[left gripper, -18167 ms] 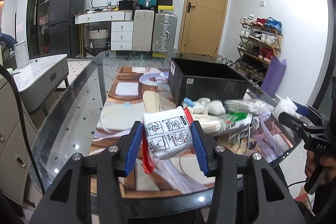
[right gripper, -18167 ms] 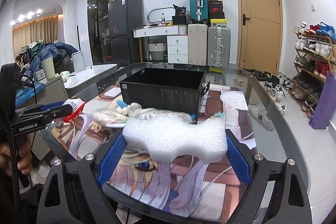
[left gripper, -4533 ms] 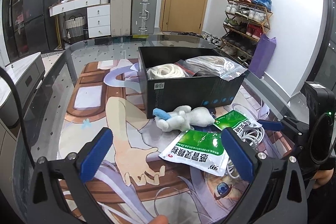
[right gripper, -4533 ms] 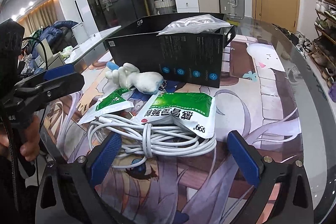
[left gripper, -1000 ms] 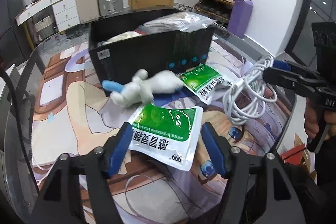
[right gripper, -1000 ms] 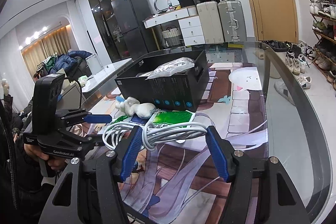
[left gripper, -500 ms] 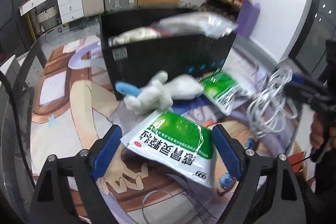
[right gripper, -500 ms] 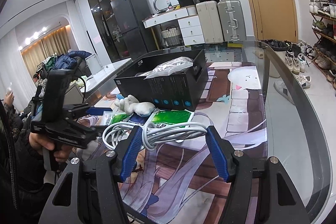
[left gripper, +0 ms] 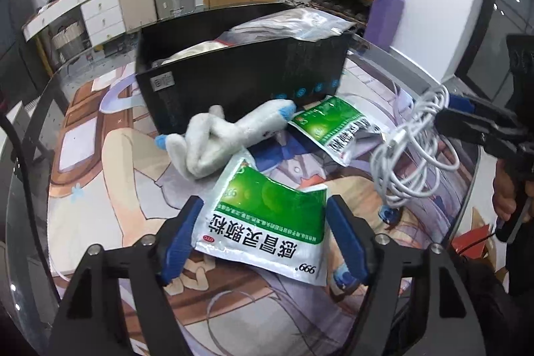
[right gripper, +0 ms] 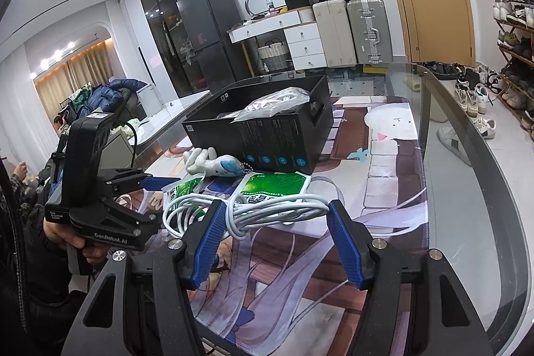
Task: Organize soft objects
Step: 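Grasp the large green medicine packet with the left tool while the right tool holds the cable coil, then carry both items over the black box and release the cable coil from the right tool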
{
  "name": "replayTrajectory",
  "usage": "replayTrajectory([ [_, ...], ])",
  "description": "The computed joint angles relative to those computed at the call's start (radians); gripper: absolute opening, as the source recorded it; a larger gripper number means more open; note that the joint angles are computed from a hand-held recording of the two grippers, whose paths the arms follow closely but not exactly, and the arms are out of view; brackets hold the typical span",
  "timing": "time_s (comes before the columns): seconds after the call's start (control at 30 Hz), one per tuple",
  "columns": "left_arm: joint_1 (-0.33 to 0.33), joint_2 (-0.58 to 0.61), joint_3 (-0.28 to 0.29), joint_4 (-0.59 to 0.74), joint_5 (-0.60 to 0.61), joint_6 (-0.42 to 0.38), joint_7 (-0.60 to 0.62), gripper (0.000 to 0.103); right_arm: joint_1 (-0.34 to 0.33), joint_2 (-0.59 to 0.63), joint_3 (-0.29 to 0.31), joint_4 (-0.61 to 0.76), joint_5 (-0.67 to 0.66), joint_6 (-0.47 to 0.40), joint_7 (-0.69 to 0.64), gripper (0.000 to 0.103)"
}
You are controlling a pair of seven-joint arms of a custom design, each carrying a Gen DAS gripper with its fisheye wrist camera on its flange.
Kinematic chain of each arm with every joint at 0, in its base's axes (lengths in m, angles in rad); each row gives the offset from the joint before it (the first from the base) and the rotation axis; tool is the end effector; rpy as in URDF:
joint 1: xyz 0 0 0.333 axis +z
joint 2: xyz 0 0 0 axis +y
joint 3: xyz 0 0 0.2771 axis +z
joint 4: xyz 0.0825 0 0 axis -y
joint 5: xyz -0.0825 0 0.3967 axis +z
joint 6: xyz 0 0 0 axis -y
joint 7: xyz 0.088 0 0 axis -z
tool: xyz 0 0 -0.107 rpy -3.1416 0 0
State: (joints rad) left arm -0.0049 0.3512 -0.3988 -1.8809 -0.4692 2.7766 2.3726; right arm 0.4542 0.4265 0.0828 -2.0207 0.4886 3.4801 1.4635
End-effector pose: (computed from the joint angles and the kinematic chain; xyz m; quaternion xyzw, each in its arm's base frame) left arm 0.6246 -0.2265 0.3507 -0.3766 0.8656 -0.3119 0.1082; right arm 0.5743 0.2726 0.3099 -0.6416 0.5991 -0.2101 0.4304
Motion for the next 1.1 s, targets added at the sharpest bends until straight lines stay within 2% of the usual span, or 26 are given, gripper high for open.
replayTrajectory([
  [0.1, 0.001, -0.003, -0.005, -0.003, -0.002, -0.007, 0.019, 0.082, 0.009, 0.001, -0.009, 0.002, 0.007, -0.002, -0.003, 0.063],
  [0.17, -0.027, -0.001, 0.02, -0.008, 0.047, 0.013, -0.017, 0.082, 0.01, 0.002, -0.01, 0.006, 0.009, -0.007, -0.004, 0.063],
  [0.2, -0.02, -0.001, 0.009, -0.015, 0.041, 0.032, -0.004, 0.082, 0.016, 0.001, -0.015, 0.007, 0.014, -0.007, -0.006, 0.063],
  [0.4, 0.0, -0.007, -0.01, -0.014, 0.026, 0.019, 0.004, 0.062, -0.005, 0.0, 0.004, 0.004, -0.005, -0.006, 0.004, 0.063],
  [0.43, 0.01, -0.011, -0.021, -0.019, 0.007, 0.02, 0.025, 0.054, -0.005, 0.0, 0.003, 0.003, -0.006, -0.005, 0.004, 0.063],
  [0.47, 0.017, -0.015, -0.027, -0.022, -0.008, 0.014, 0.037, 0.053, -0.014, 0.001, 0.011, 0.003, -0.014, -0.003, 0.009, 0.063],
  [0.67, 0.03, -0.053, -0.037, -0.065, -0.109, 0.007, 0.115, 0.052, -0.019, 0.005, 0.017, 0.006, -0.029, 0.002, 0.018, 0.063],
  [0.83, 0.036, -0.092, -0.029, -0.085, -0.251, -0.013, 0.204, 0.052, -0.013, 0.006, 0.016, 0.006, -0.031, 0.026, 0.017, 0.063],
  [1.0, 0.025, -0.126, -0.004, -0.086, -0.416, -0.034, 0.295, 0.052, 0.057, 0.008, -0.033, 0.021, 0.047, 0.061, -0.046, 0.063],
  [1.1, 0.002, -0.13, 0.022, -0.071, -0.48, -0.023, 0.319, 0.052, 0.128, 0.014, -0.085, 0.054, 0.149, 0.07, -0.137, 0.063],
])
